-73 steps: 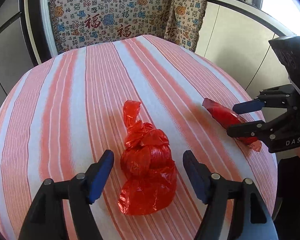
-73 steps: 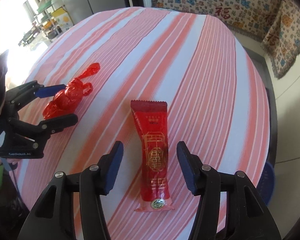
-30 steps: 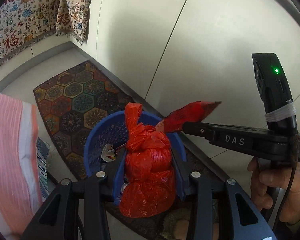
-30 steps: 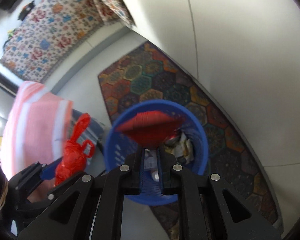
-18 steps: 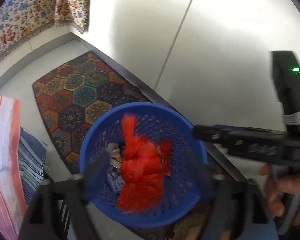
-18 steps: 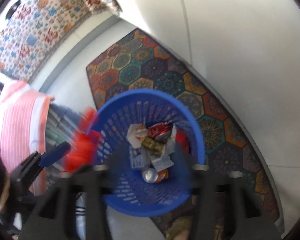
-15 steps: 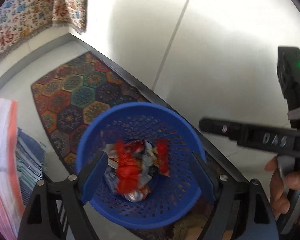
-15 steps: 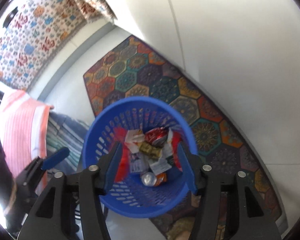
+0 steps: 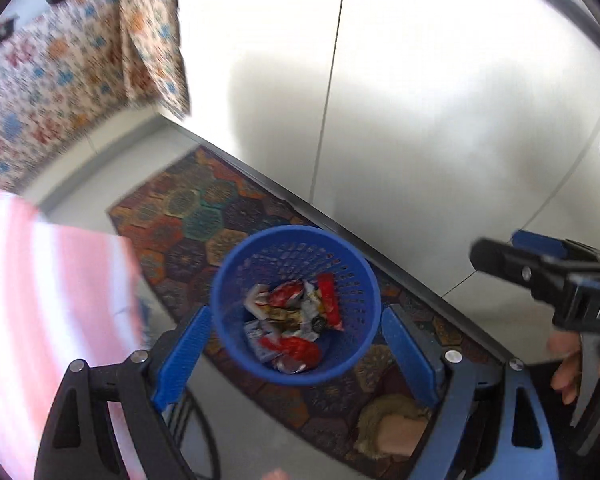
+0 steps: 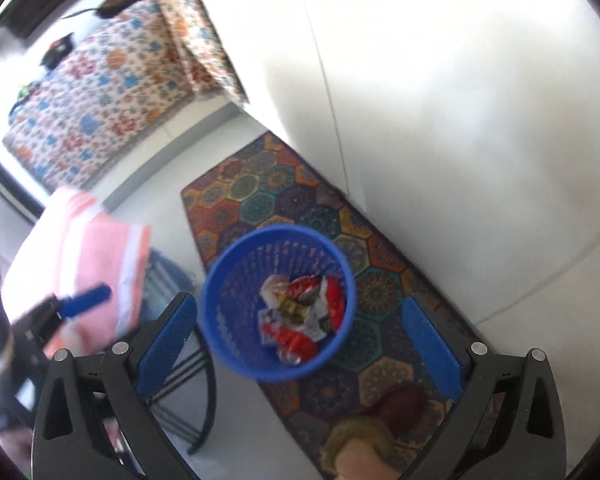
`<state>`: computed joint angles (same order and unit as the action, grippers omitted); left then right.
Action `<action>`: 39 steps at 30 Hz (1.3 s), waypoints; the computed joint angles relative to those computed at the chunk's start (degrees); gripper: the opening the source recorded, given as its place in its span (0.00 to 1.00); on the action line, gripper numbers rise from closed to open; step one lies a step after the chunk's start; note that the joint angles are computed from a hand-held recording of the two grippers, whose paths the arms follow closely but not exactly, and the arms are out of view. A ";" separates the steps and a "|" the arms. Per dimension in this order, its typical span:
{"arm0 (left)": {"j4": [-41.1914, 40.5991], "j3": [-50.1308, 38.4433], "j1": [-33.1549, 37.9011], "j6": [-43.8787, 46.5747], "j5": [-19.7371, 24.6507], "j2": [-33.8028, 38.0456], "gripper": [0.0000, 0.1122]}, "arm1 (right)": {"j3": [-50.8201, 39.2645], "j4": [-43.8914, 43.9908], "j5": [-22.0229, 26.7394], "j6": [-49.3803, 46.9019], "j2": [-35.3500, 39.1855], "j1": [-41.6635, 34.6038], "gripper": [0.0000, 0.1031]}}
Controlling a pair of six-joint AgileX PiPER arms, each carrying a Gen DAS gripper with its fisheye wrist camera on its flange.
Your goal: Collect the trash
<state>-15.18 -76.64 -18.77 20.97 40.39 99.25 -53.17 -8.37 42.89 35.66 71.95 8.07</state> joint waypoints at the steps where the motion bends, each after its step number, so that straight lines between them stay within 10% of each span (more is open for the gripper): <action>1: 0.49 3.36 -0.08 -0.56 -0.79 -3.73 0.80 | 0.50 -4.28 2.67 5.69 -1.75 3.28 1.00; 15: 4.89 12.00 0.23 -8.07 7.07 -22.08 0.80 | 0.76 -18.39 21.91 30.02 -12.58 30.12 1.00; 39: 12.74 11.32 -0.87 -15.93 7.78 -22.36 0.80 | -3.24 -18.99 25.19 31.49 -10.31 35.98 1.00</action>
<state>-2.43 -65.31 -19.64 5.04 48.17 76.89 -56.41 -27.36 68.09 67.15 61.64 44.04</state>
